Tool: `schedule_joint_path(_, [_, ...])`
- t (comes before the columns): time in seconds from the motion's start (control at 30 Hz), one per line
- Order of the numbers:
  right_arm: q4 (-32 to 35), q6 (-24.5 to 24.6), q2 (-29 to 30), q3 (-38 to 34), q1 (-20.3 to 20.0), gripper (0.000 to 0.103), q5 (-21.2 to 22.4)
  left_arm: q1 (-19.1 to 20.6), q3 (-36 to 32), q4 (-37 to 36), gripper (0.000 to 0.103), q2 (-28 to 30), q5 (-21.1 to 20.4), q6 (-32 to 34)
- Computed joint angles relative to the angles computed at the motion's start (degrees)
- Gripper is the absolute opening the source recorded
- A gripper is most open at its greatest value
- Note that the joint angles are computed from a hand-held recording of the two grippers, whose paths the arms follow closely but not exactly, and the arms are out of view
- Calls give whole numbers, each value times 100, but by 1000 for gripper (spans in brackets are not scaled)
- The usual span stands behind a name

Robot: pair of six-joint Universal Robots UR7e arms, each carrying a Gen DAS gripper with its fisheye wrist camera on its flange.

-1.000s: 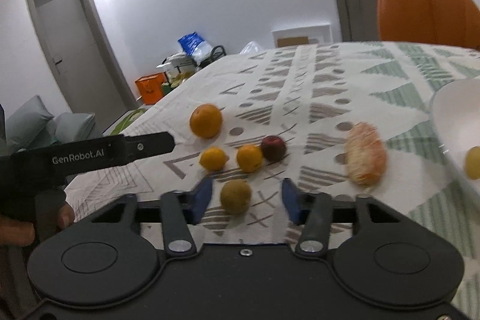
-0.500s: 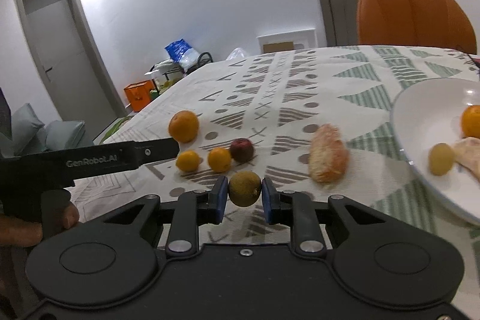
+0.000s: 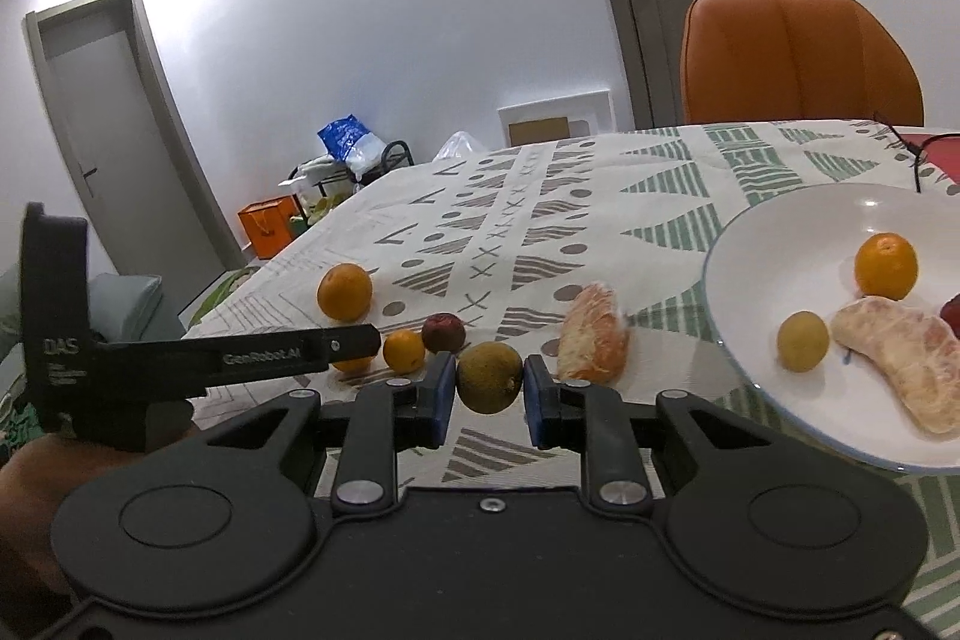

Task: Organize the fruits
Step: 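Grasp a yellow-green citrus with the right tool while the left tool grasps the lemon, then carry the citrus with the right tool while the left tool carries the lemon to the plate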

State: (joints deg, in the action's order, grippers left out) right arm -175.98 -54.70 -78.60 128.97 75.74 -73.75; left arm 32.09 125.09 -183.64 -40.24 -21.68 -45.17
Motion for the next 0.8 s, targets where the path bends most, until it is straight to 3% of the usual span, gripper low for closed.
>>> schedule_joint_path(0.07, [-21,6,-17,6,-21,23,24,23,-43,14,47,31,-9,46])
schedule_joint_path(0.17, [-33,8,-56,15,-61,23,64,49,-91,17,25,69,-35,104])
schedule_joint_path(0.8, [5,-129,-518,212,-373,23,579,-560,190,-189,25,-9,192,52])
